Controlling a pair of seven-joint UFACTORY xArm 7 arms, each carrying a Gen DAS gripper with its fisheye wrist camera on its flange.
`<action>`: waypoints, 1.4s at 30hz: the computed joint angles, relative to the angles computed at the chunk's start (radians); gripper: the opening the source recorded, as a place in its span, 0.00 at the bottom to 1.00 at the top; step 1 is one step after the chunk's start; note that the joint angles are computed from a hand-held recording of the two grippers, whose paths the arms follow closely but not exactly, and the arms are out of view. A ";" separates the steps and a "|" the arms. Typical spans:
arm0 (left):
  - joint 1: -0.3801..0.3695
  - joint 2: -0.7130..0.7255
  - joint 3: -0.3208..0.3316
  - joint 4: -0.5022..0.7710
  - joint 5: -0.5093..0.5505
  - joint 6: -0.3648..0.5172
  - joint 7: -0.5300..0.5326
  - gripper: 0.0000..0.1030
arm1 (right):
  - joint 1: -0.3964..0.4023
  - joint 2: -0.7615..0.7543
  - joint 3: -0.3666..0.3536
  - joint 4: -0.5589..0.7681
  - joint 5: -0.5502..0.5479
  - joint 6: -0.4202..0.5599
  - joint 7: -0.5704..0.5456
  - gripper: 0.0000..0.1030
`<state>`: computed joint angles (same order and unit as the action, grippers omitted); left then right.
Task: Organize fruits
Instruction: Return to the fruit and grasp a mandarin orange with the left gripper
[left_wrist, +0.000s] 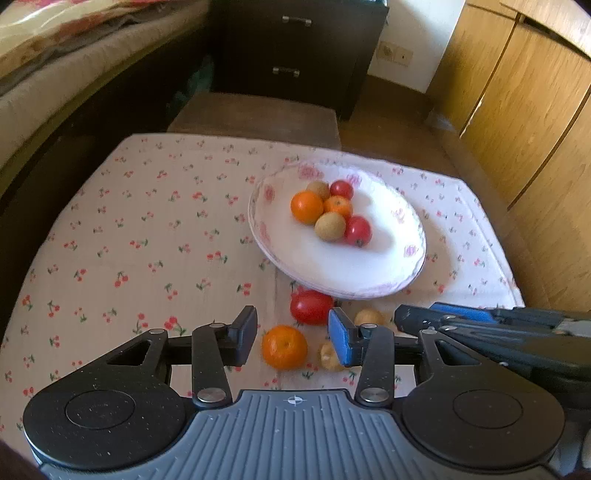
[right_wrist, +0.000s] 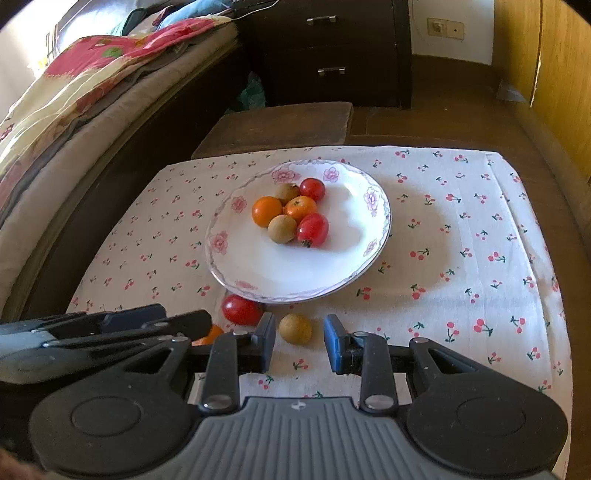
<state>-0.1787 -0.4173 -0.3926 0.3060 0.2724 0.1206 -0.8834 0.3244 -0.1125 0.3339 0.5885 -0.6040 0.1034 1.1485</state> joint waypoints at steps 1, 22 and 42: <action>-0.007 0.008 0.006 0.001 -0.005 0.002 0.003 0.50 | 0.002 -0.002 -0.001 -0.002 0.003 -0.001 -0.002 0.30; -0.008 0.099 0.028 0.022 0.049 0.021 -0.054 0.39 | 0.040 0.020 -0.022 -0.006 0.107 -0.005 -0.107 0.31; -0.074 -0.035 0.144 -0.072 -0.116 0.032 0.109 0.34 | 0.170 0.155 -0.079 0.074 0.296 -0.023 -0.261 0.31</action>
<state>-0.2528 -0.4528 -0.2483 0.2335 0.1561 0.1529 -0.7743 0.4943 0.0421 0.2544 0.6629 -0.3080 0.0804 0.8874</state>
